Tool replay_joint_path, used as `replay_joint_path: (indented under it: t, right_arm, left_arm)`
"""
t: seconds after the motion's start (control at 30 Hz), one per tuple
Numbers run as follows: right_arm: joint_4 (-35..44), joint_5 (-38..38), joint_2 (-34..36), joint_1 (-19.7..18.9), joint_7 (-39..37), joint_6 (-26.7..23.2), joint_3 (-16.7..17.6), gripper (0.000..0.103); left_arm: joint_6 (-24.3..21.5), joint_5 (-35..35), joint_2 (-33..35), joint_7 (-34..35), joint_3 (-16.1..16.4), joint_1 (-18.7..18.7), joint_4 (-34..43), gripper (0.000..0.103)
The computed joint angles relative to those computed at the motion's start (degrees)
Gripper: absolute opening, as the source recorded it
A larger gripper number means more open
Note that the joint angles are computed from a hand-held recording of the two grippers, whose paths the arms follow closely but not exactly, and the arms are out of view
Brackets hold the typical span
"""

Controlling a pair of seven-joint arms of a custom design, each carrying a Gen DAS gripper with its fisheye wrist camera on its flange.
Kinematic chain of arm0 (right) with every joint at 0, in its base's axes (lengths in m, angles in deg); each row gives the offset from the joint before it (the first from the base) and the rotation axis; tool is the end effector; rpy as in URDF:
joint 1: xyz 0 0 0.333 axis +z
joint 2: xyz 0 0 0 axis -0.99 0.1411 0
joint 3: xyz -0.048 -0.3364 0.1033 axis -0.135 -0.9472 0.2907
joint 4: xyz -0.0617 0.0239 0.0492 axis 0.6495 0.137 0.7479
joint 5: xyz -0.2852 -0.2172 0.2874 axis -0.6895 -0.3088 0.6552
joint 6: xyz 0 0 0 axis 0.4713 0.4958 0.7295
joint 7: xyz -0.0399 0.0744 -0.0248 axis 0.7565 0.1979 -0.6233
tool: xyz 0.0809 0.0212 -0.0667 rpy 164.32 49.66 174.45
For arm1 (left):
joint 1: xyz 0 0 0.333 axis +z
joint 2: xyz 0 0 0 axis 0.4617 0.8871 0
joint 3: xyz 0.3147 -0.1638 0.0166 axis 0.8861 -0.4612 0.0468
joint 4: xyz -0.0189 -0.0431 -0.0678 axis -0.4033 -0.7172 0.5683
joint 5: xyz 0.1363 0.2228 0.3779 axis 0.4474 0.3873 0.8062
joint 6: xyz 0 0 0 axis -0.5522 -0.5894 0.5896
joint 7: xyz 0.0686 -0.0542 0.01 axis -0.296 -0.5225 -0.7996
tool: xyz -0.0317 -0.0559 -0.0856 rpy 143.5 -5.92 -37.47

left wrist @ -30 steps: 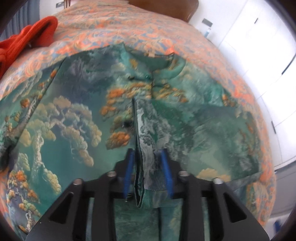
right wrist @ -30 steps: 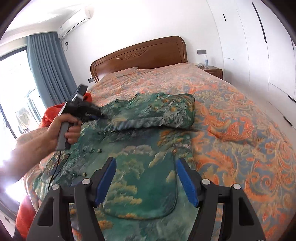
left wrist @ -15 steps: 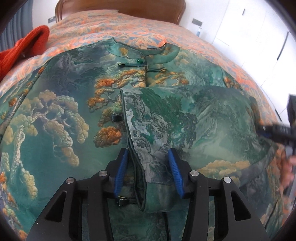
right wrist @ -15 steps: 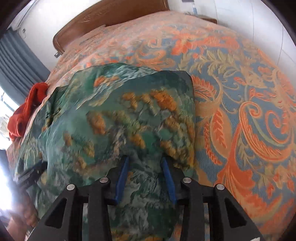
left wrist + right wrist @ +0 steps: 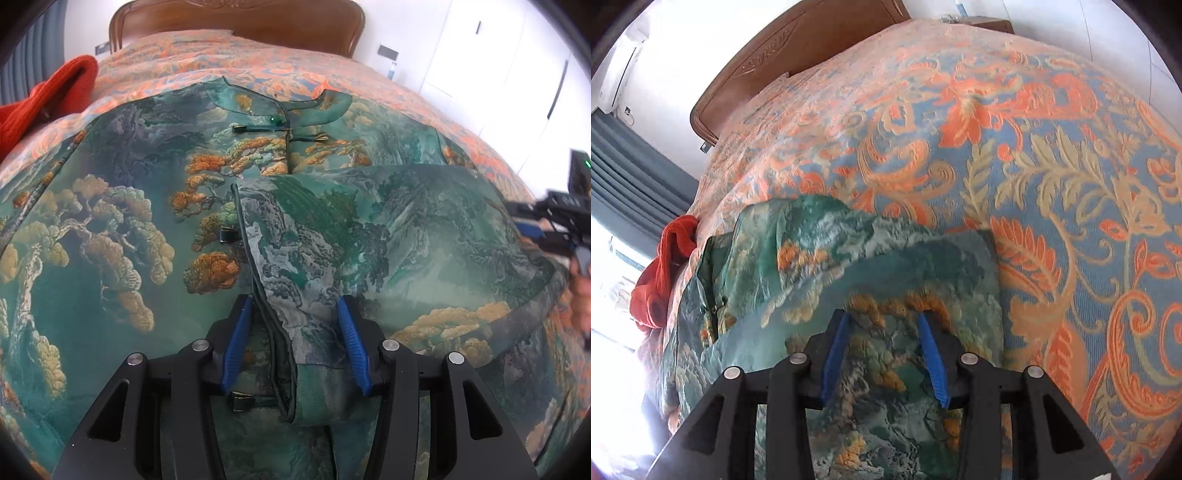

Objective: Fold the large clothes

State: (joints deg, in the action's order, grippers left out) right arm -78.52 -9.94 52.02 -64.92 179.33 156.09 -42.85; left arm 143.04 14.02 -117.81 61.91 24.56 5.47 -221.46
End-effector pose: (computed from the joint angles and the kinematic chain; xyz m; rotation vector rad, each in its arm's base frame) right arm 0.4803 0.2326 0.5621 -1.4988 2.0040 -0.0641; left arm 0.3949 -0.2570 0.5266 -1.8302 2.0126 -0.8724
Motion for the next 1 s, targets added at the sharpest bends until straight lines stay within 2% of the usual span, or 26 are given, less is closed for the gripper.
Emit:
replay_joint_path:
  t: [0.13,0.23,0.37,0.47,0.53,0.57,0.63,0.73,0.8,0.83,0.9,1.0]
  right_arm:
    - [-8.0,7.3,-7.9,4.3,-3.4,2.4,-2.0,0.042]
    - [-13.5,8.5,-14.2,5.3,-3.8,2.2,-0.5,0.042]
    - [-17.6,9.9,-18.9,5.9,-1.9,1.4,0.7,0.042]
    - [-18.1,9.3,-21.4,6.0,-0.2,-3.5,1.2,0.042]
    - [-17.3,8.3,-23.1,5.9,1.7,-10.3,1.8,0.044]
    - [-17.5,8.5,-24.0,6.7,2.1,-12.1,2.1,0.044]
    - [-18.1,7.4,-27.5,7.5,3.5,-14.0,4.5,0.044]
    - [-17.6,2.7,-32.4,8.2,6.5,-18.0,9.9,0.047]
    - [-16.5,-2.2,-35.7,8.1,9.5,-21.0,15.4,0.051]
    - [-16.3,-4.3,-37.0,8.2,10.6,-22.7,17.0,0.051]
    - [-15.0,-8.6,-39.9,8.0,14.7,-27.6,21.7,0.051]
    - [-13.6,-13.5,-44.9,8.6,19.1,-35.0,25.7,0.051]
  left_arm:
    - [0.1,0.2,-0.4,0.0,0.0,0.1,-0.4,0.050]
    - [-0.2,1.4,0.1,-0.9,-0.9,0.9,0.0,0.050]
    - [-1.5,2.5,0.7,-1.3,-1.3,1.2,0.9,0.051]
    - [-2.3,2.0,0.8,-1.3,-0.8,1.1,1.5,0.054]
    - [-4.4,2.3,-0.2,-2.6,-1.3,1.7,2.0,0.068]
    - [-5.3,2.2,-1.0,-3.1,-1.4,1.8,2.0,0.072]
    - [-6.1,1.2,-3.6,-3.5,-0.9,1.0,1.0,0.086]
    - [-8.1,-1.0,-10.0,-1.4,0.9,-2.1,-2.1,0.089]
    - [-10.3,-1.7,-14.9,-0.4,1.3,-3.3,-4.4,0.092]
    - [-11.6,-1.9,-17.9,0.0,1.4,-4.0,-6.0,0.094]
    - [-14.9,-2.2,-23.4,0.6,1.4,-5.2,-8.7,0.095]
    - [-19.7,-2.6,-30.5,1.5,1.5,-6.6,-12.1,0.095]
